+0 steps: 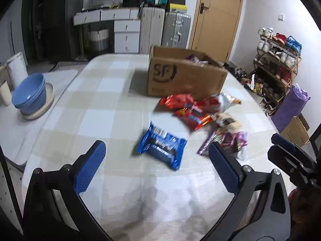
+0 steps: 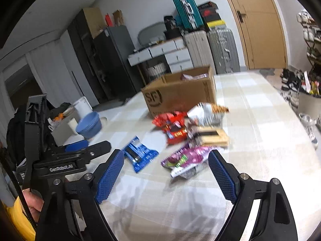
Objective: Organize snacks
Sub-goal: 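Move both tools back toward the remaining snacks on the table, then grasp the blue biscuit pack with the left tool while the right tool grasps the purple candy bag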
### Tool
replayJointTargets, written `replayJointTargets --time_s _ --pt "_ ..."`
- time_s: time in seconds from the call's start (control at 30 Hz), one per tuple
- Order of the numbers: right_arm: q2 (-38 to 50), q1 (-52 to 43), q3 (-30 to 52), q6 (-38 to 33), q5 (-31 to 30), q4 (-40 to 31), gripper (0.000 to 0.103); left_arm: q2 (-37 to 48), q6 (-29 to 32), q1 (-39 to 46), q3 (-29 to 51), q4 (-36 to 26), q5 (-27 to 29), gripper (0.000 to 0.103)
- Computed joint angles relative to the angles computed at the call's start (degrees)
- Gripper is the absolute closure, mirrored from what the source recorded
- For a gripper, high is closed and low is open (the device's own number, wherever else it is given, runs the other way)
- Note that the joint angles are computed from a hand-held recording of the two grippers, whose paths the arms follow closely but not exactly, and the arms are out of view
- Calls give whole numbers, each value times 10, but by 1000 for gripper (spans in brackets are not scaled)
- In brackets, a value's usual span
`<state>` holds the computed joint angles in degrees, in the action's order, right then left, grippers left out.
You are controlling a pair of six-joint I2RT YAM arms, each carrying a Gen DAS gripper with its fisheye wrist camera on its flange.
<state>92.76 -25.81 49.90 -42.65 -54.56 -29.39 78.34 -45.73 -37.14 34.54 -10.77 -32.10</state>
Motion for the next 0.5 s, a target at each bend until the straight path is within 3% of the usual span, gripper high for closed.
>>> replayJointTargets --time_s 0.23,0.37,0.5 --pt "118 43 59 87 64 26 15 103 22 65 -3 82 65 1" --pt "189 56 120 120 56 -10 15 167 39 109 10 128 112 1" --pt "227 75 155 164 59 0 20 215 52 158 12 180 185 1"
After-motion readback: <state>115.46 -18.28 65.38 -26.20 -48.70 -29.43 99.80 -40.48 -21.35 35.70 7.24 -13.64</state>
